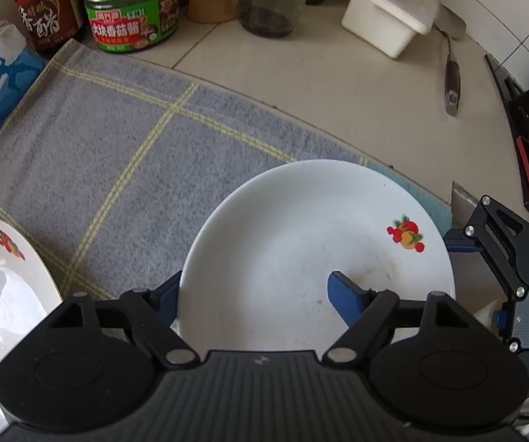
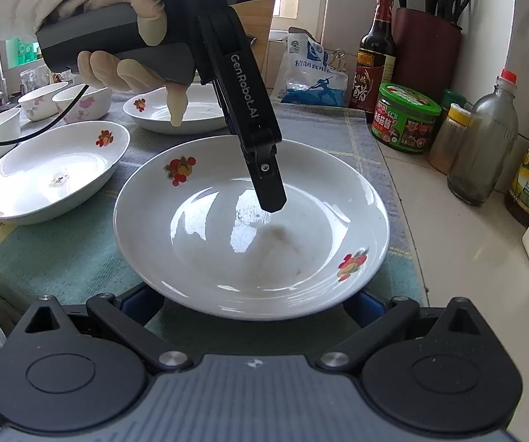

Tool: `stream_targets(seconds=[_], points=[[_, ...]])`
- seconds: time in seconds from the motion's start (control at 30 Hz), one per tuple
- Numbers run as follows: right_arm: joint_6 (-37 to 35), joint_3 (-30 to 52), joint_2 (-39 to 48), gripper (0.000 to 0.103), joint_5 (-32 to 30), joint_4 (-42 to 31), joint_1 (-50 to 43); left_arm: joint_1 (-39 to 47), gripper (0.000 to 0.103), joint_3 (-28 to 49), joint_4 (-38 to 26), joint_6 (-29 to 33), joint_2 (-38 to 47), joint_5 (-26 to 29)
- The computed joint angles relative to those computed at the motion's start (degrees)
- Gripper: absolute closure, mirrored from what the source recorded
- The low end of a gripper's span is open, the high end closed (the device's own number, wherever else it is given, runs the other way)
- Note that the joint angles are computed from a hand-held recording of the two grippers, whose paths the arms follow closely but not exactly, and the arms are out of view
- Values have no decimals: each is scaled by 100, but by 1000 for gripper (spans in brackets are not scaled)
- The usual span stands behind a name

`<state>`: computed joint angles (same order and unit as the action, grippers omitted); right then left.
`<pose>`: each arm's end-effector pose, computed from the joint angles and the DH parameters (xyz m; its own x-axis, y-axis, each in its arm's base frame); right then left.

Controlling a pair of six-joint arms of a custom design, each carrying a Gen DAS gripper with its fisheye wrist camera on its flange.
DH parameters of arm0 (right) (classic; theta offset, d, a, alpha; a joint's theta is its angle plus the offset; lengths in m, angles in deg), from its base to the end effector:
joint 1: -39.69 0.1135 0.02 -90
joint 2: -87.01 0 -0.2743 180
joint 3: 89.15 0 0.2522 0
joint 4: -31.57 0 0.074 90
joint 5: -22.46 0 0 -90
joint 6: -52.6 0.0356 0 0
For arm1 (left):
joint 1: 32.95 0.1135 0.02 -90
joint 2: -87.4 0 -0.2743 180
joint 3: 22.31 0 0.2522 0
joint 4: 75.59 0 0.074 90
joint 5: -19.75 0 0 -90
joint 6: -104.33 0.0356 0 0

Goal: Organize plates and bowls
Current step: 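Lift the white plate with the left tool toward the green jar corner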

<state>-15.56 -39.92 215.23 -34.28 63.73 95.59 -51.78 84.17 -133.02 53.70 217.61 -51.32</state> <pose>0.1893 0.2448 0.0058 -0.5589 -0.2706 -0.7839 -0.2953 0.9482 -0.1168 0.4170 -0.1544 0.1151 -0.4994 0.8043 -0.3221 0.8657 0.4774 -0.1503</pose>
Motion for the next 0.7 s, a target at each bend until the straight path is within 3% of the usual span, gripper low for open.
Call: stream_targets(seconds=[0.37,0.7], points=[[-485,80,-10,0,-313,246,-494,-34,22,428,189,-133,235,32],[-833,268,56,0,-769,314,-1074,-94,22,1338,31,-250,783,40]])
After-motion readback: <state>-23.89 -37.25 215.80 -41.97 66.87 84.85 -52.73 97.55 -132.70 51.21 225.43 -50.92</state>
